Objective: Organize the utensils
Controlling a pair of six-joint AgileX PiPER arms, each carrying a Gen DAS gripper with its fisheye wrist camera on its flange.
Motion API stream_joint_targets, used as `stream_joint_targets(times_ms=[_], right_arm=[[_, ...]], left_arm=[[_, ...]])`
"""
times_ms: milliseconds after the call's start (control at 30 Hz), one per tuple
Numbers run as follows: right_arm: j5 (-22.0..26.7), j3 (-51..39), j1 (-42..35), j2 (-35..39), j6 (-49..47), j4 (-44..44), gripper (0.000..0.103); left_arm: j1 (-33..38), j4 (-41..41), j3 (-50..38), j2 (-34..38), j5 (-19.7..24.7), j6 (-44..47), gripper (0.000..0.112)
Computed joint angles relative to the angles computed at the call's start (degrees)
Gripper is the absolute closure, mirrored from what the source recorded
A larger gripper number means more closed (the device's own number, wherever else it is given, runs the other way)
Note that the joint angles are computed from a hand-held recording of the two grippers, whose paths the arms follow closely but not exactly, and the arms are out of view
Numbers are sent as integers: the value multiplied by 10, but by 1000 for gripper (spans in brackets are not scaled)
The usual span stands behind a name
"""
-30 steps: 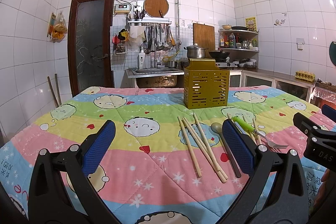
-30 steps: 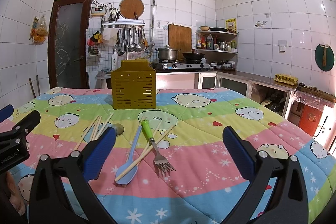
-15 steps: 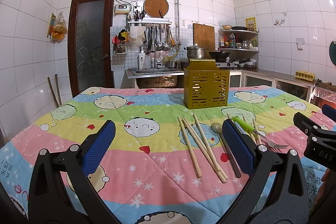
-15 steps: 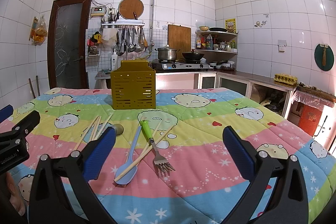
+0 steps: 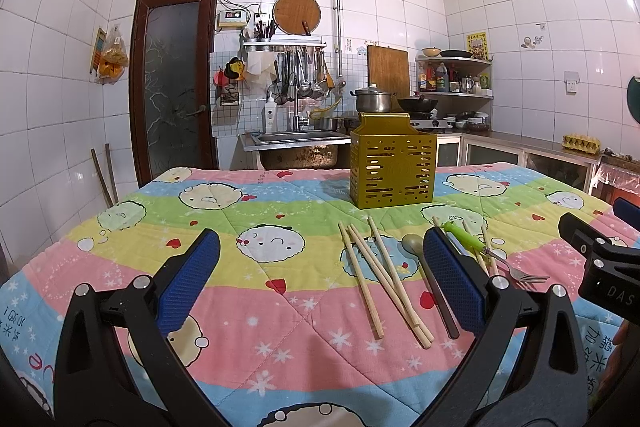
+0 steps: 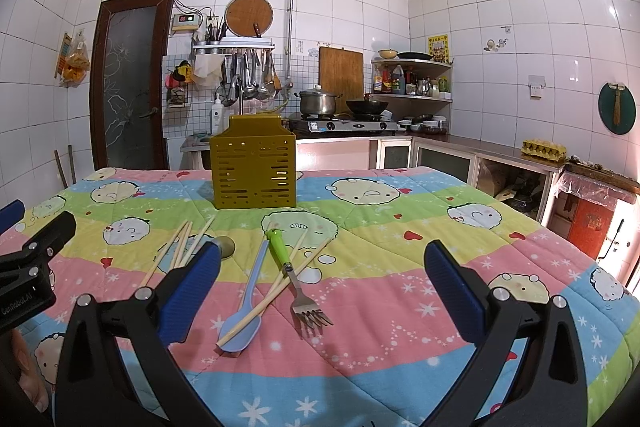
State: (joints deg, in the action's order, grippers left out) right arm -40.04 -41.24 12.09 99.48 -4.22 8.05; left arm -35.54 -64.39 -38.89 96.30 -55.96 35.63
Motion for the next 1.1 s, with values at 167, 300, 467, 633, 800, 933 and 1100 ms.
stream_joint_targets(times_ms=[167, 300, 467, 633, 800, 933, 1100], right_arm=[[1, 0, -1, 0, 2, -1, 4], [1, 0, -1, -1, 2, -2, 4], [0, -1, -2, 0, 3, -3, 4], [1, 1, -5, -4, 6, -4, 4], [1, 2, -3, -8, 3, 5, 4], [-10, 11, 3, -12, -8, 22, 4], [7, 4, 0, -14, -3, 23, 4]], left_arm=[[0, 0, 0, -1, 0, 0, 14], [-1, 0, 0, 0, -1, 0, 14], [-1, 0, 1, 0, -2, 0, 14], [-1, 0, 1, 0, -2, 0, 14], [-1, -2, 2, -2, -3, 2, 14], [0, -2, 10, -11, -5, 6, 14], [4, -1, 14, -17, 1, 6, 14]])
